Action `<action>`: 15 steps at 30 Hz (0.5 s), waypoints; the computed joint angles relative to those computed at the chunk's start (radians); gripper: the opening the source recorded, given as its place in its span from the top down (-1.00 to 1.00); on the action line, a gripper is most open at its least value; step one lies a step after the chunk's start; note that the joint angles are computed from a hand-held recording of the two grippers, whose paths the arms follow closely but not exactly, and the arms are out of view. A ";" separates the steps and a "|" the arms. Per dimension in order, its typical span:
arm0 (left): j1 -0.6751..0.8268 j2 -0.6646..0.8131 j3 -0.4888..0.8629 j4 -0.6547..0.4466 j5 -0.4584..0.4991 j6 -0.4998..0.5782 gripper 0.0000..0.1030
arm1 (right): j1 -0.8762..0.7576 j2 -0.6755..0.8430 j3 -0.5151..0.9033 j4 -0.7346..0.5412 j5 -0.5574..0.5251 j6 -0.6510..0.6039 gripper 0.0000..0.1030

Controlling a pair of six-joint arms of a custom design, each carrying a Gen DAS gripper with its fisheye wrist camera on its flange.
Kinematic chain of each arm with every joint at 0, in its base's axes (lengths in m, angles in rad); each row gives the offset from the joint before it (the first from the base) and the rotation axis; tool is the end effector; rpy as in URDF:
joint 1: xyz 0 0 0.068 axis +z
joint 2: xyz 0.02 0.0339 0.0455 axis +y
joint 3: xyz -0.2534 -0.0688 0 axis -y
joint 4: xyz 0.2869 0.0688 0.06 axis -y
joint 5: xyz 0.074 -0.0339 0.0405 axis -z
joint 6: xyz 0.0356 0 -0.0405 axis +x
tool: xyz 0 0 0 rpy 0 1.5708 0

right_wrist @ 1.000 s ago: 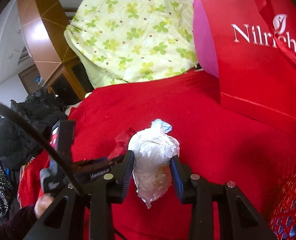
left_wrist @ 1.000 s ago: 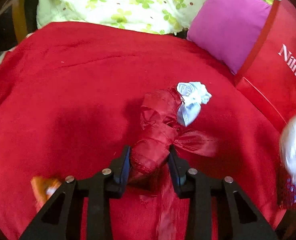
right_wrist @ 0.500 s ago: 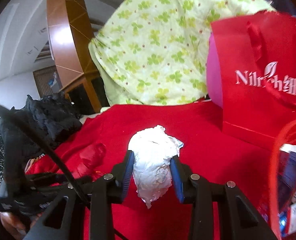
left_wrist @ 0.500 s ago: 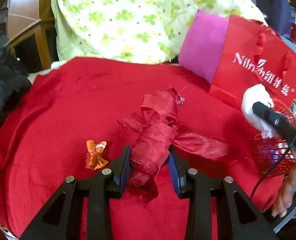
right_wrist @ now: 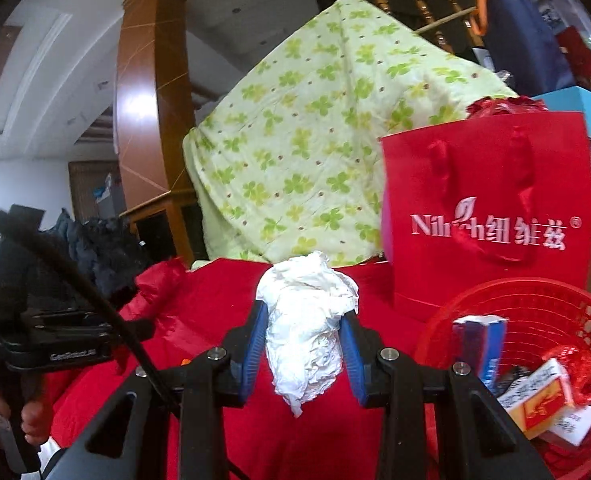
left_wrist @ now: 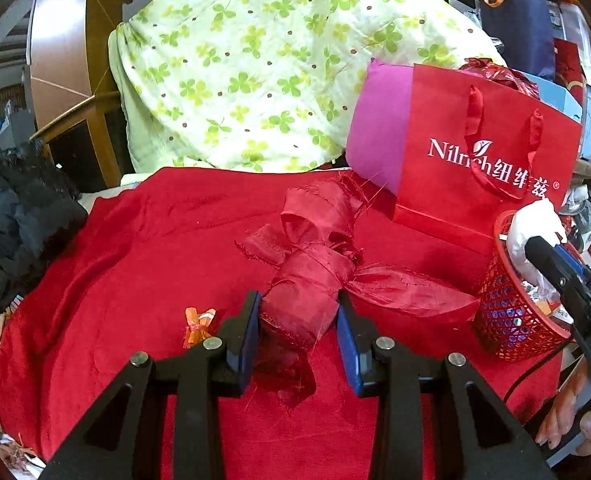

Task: Collect trash
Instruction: 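Carry the tissue and ribbon bow to the red basket and open both tools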

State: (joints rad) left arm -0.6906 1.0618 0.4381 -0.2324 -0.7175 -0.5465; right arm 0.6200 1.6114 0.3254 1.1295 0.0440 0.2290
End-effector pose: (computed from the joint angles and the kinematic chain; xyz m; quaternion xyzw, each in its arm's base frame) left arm 0.1926 -0.1288 0.1398 -0.0593 0.8838 0.0781 0.4576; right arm 0.2261 0.1595 0.0911 -0.1336 0.7483 0.2523 0.5988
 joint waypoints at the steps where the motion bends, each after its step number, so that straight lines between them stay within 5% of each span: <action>1: -0.013 0.008 0.008 -0.006 -0.008 -0.006 0.26 | -0.022 -0.009 -0.011 0.007 -0.018 0.011 0.25; 15: -0.155 0.232 0.195 -0.033 -0.086 -0.046 0.26 | -0.238 -0.128 -0.116 0.065 -0.189 0.090 0.25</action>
